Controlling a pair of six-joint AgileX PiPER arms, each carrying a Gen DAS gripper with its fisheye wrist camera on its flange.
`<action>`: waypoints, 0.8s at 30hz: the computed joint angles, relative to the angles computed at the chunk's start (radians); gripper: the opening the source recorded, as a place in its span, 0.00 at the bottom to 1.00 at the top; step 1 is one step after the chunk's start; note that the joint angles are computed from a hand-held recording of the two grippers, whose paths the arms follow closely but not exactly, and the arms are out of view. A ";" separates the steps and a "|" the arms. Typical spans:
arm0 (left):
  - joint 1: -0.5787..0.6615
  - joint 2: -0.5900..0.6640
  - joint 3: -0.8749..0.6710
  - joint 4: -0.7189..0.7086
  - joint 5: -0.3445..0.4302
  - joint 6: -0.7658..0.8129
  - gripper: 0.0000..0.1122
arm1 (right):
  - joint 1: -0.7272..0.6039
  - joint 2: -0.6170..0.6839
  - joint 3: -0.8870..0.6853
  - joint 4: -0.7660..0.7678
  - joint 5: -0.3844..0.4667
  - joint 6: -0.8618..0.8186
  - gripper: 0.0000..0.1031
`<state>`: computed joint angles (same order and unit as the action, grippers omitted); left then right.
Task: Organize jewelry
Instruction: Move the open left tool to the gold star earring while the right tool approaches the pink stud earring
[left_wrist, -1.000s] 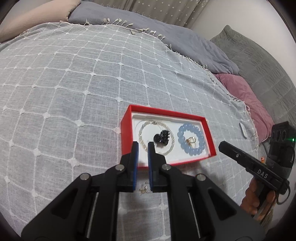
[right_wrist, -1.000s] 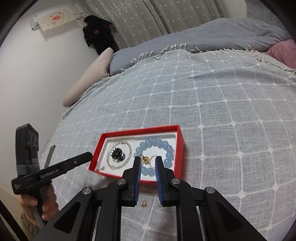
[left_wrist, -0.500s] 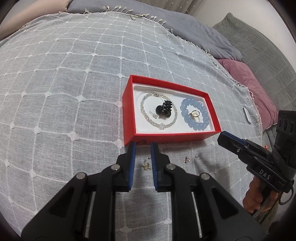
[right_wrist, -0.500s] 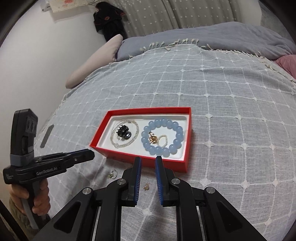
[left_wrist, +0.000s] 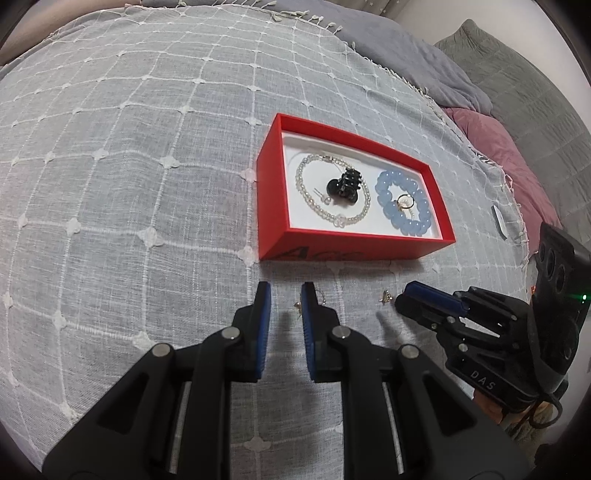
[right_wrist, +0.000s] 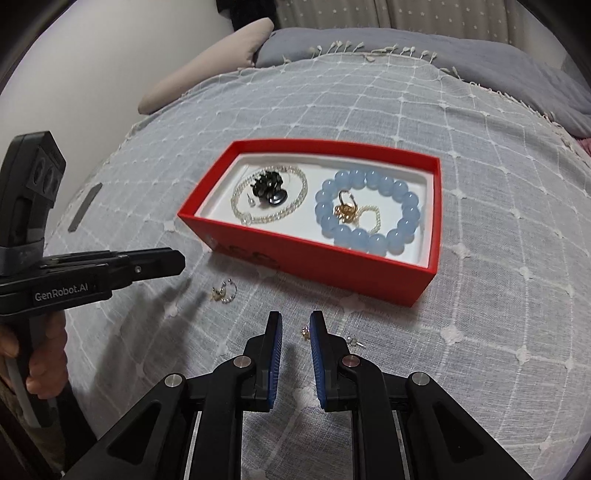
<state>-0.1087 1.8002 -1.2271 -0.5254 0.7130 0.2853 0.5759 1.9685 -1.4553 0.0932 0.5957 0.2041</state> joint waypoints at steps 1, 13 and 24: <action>-0.002 0.001 0.000 0.001 0.001 0.001 0.15 | 0.001 0.007 -0.004 -0.007 0.004 0.008 0.15; -0.019 0.018 -0.005 0.029 -0.005 -0.017 0.16 | 0.027 0.065 -0.057 -0.085 0.046 0.066 0.15; -0.050 0.033 -0.007 0.045 -0.011 -0.019 0.16 | 0.072 0.084 -0.073 -0.189 0.053 0.149 0.13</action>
<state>-0.1590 1.8334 -1.2345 -0.4804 0.7022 0.2662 0.6477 2.0528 -1.5280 -0.0957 0.6489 0.3533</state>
